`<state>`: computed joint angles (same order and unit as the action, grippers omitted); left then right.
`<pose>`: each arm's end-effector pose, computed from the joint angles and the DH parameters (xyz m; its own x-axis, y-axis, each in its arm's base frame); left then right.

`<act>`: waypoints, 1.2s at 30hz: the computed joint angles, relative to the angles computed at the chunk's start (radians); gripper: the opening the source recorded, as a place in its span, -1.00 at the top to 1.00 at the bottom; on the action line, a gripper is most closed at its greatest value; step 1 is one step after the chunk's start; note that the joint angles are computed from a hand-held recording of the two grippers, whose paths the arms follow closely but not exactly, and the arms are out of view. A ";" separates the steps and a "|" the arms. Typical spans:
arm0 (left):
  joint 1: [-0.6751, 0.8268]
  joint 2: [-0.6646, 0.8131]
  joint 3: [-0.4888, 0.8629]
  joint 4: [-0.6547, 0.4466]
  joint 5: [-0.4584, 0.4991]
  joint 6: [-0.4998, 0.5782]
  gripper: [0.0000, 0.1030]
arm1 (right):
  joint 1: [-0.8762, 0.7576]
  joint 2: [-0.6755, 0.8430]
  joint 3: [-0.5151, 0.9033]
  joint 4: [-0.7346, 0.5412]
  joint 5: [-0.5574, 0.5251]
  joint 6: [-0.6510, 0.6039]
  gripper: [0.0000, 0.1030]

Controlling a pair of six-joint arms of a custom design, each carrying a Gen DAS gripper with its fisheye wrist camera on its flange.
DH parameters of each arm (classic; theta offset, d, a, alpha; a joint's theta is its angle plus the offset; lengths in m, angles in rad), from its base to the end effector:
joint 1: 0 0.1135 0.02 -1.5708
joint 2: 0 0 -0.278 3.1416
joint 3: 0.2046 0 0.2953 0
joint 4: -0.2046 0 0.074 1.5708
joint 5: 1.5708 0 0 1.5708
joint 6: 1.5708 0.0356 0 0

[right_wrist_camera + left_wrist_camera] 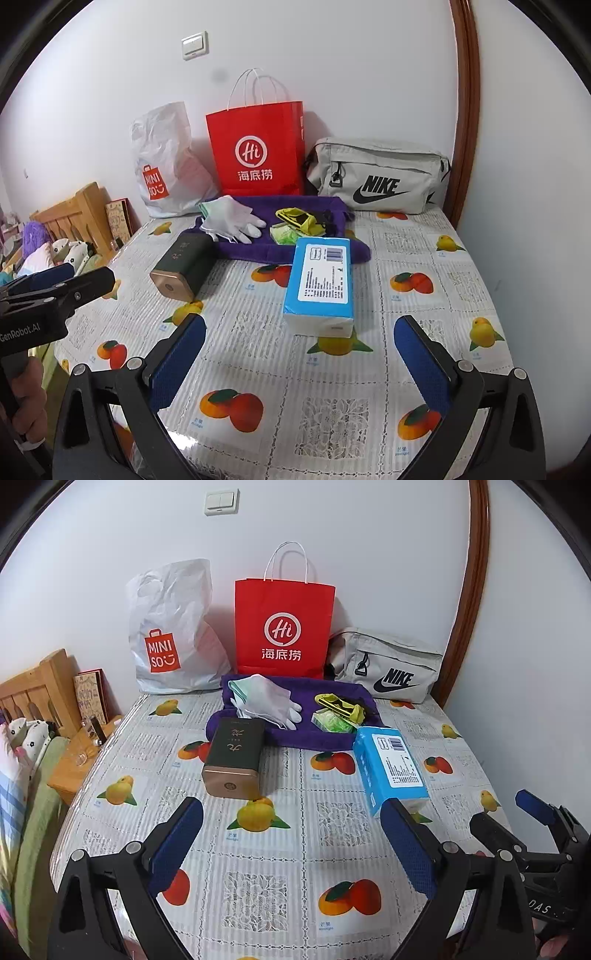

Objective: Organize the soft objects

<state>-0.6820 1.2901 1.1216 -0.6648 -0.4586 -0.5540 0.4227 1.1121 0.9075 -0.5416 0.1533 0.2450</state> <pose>0.2501 -0.1827 0.3129 -0.6644 -0.0682 -0.7442 -0.0181 0.9970 -0.0751 0.2506 0.1068 0.2886 -0.6741 -0.0404 -0.7375 -0.1439 0.9865 0.0775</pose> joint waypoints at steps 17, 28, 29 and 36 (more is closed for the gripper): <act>-0.004 -0.002 -0.008 0.000 0.003 -0.006 -0.89 | 0.022 -0.002 0.003 -0.008 0.023 0.003 -0.96; -0.005 0.000 -0.005 -0.006 0.001 -0.010 -0.89 | 0.021 -0.006 0.004 -0.006 0.016 -0.003 -0.96; -0.006 0.001 -0.004 -0.007 0.000 -0.012 -0.89 | 0.020 -0.007 0.004 -0.006 0.015 -0.005 -0.96; -0.008 0.000 -0.005 -0.007 0.000 -0.015 -0.89 | 0.019 -0.010 0.004 -0.009 0.016 -0.007 -0.96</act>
<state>-0.6895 1.2904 1.1161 -0.6722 -0.4581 -0.5690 0.4414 1.1025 0.9113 -0.5501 0.1695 0.2376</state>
